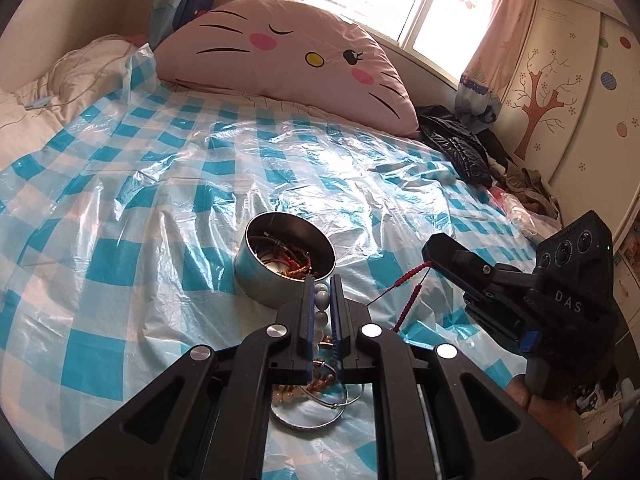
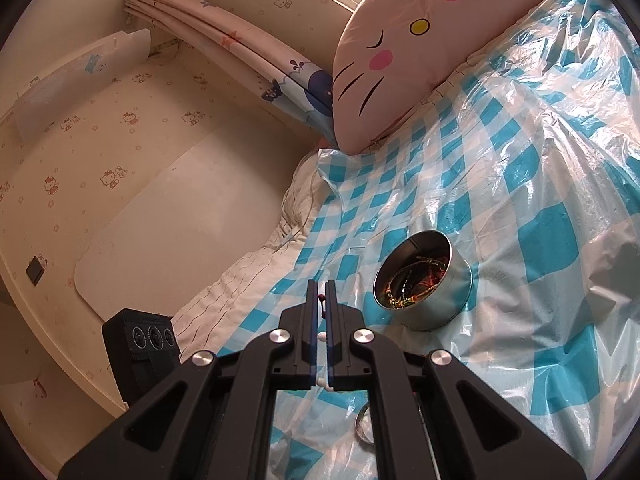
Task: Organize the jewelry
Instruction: 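Carry the white bead strand and red cord bracelet over the metal tin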
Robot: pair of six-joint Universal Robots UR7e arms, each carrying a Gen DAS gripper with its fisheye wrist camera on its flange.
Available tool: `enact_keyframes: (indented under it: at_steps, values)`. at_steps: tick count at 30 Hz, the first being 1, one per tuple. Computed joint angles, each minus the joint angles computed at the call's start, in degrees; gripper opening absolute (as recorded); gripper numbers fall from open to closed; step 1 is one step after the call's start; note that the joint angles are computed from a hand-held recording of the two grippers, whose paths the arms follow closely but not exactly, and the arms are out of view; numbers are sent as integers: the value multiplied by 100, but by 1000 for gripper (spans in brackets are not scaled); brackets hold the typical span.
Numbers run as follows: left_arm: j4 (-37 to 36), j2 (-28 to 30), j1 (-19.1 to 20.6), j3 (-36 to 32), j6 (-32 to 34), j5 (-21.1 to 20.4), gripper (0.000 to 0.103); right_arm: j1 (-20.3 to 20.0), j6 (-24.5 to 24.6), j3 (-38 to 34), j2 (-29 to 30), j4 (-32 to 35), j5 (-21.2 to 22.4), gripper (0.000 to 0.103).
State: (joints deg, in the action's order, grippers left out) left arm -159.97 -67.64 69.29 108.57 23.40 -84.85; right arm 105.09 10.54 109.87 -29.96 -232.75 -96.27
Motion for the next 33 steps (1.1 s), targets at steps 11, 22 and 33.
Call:
enact_keyframes:
  at_steps: [11,22,33]
  values:
    - [-105,390,-75,-364,-85,-125,7,-135,149,-430,103,-116,130,4]
    - [-116,817,-52,-824,-167,-165,7,-349,237,-928,301,41,261,4]
    - [-63,1178,-62,-1165,-269,-201,7,-464,263,-1110,320,146,263,4]
